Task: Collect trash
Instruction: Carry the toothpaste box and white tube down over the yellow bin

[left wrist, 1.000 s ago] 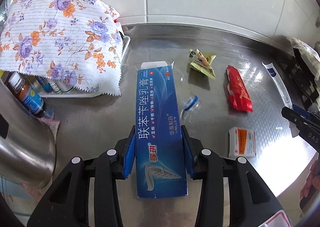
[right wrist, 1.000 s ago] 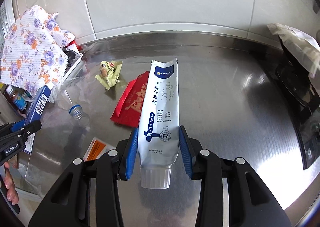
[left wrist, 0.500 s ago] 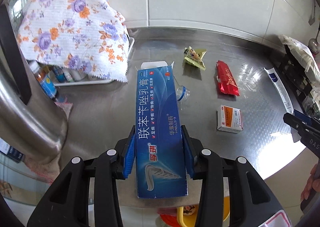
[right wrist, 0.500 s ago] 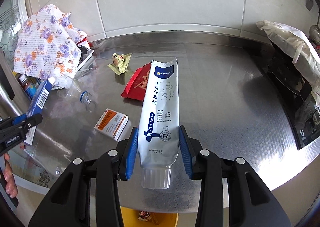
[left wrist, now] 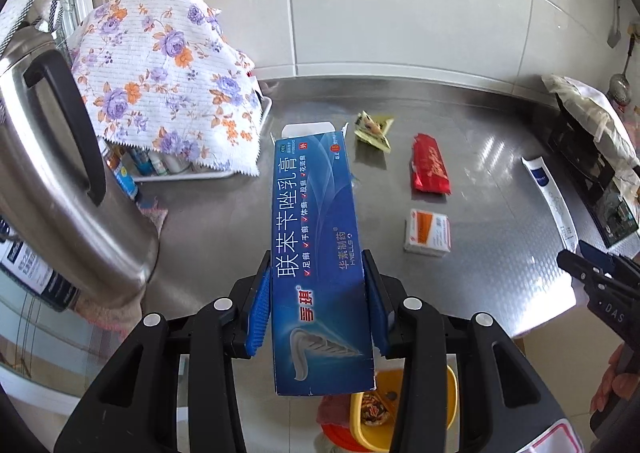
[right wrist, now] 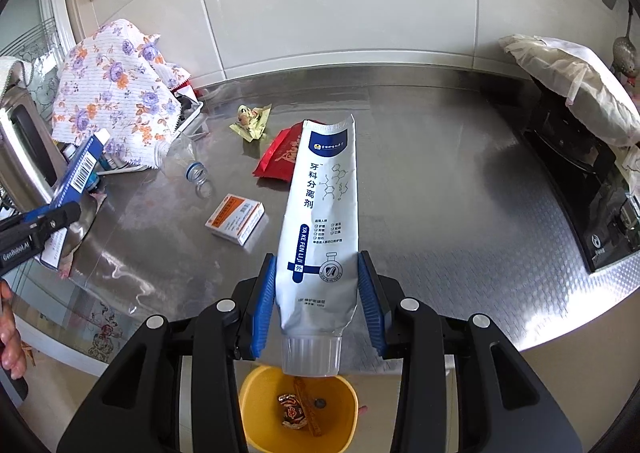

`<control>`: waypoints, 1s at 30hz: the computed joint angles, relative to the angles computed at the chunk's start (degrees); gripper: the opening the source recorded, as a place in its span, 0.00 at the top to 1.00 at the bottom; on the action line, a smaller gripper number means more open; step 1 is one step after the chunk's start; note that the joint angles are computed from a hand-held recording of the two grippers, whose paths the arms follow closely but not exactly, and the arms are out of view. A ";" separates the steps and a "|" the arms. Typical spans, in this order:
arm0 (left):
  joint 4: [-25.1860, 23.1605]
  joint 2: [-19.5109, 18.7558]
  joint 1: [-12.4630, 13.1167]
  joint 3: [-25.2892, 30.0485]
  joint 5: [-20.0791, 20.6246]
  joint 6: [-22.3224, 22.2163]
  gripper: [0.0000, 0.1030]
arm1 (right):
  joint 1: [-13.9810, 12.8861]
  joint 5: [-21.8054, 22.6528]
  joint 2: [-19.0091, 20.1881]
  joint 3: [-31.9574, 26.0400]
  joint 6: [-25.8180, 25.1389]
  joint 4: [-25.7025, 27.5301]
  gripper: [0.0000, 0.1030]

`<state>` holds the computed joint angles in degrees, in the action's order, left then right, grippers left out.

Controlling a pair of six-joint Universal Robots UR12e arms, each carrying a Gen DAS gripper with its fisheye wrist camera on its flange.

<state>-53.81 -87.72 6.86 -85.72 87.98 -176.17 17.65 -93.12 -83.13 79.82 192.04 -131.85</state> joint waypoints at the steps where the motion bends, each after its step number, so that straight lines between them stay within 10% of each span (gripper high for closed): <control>1: -0.19 0.68 -0.25 -0.73 0.21 -0.27 0.60 | -0.03 0.10 -0.50 0.51 -0.23 0.00 0.60; 15: -4.34 9.87 -3.30 -9.69 0.75 -2.14 0.60 | 0.09 1.41 -11.39 12.21 -1.32 1.16 0.60; 30: -14.63 13.71 -5.64 -18.48 -3.60 6.93 0.60 | 1.86 6.14 -18.28 22.51 -0.87 9.54 0.60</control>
